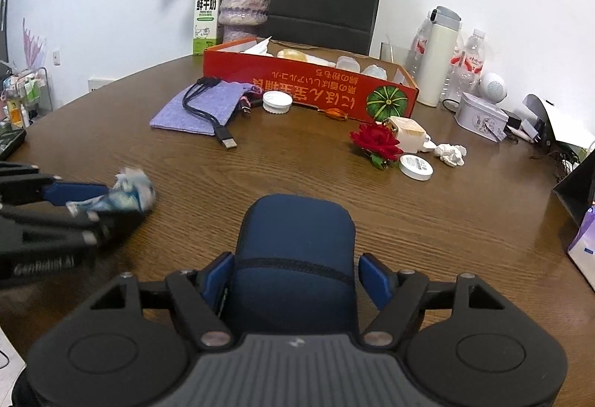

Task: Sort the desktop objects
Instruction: 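Grasp the blue packet with the left tool while the right tool grasps the navy case, then lower the packet and navy case into the box and open both tools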

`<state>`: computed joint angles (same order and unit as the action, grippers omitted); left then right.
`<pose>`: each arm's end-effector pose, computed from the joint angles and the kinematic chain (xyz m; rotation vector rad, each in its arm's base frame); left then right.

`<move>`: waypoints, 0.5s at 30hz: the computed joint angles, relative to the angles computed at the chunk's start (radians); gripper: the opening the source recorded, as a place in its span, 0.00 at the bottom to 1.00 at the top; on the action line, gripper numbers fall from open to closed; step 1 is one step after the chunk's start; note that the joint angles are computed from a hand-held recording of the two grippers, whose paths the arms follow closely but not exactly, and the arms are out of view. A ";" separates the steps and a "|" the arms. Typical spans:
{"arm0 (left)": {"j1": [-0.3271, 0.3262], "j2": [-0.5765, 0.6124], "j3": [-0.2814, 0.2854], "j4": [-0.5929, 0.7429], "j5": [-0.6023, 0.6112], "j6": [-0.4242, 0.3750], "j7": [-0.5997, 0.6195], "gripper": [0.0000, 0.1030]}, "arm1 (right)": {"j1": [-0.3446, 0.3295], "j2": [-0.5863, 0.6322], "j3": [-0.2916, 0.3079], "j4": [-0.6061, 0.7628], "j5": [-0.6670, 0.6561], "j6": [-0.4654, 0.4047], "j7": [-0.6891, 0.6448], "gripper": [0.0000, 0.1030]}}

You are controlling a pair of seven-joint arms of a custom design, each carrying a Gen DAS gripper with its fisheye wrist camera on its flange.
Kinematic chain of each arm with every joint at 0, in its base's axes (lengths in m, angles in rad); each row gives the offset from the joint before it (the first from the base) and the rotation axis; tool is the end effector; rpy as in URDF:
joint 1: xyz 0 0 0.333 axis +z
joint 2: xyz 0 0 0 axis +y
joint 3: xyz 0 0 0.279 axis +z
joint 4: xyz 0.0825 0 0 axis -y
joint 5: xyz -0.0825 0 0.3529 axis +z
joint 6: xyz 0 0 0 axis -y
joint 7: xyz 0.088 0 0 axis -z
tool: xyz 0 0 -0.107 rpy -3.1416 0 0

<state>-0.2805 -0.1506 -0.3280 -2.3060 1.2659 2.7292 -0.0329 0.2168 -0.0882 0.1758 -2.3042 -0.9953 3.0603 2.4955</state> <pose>0.3863 -0.3164 0.4254 -1.5953 1.7341 -0.8660 0.4418 0.2561 0.4361 -2.0005 1.2747 -0.7332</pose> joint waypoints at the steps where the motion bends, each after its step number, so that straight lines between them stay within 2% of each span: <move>1: 0.000 -0.006 0.001 -0.005 -0.005 0.002 -0.004 0.19 | 0.001 -0.001 0.000 0.000 0.004 -0.002 -0.002 0.69; 3: 0.002 -0.020 0.003 -0.016 -0.010 0.015 -0.015 0.14 | 0.000 0.000 -0.002 -0.003 0.010 0.010 -0.004 0.66; 6: 0.012 -0.059 -0.012 -0.030 0.041 0.007 -0.074 0.13 | -0.013 0.007 0.003 0.007 -0.041 0.023 0.070 0.60; 9: 0.023 -0.096 -0.022 -0.036 0.097 -0.002 -0.127 0.13 | 0.003 -0.006 -0.008 -0.004 0.038 0.033 0.008 0.58; 15: 0.050 -0.100 -0.004 -0.017 0.085 0.046 -0.142 0.13 | -0.070 -0.040 0.025 -0.031 0.102 0.138 0.012 0.57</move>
<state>-0.2307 -0.2509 -0.3316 -2.3233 1.3514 2.7756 -0.1745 0.1466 -0.1281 0.2006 -2.3349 -0.8934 3.1986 2.5078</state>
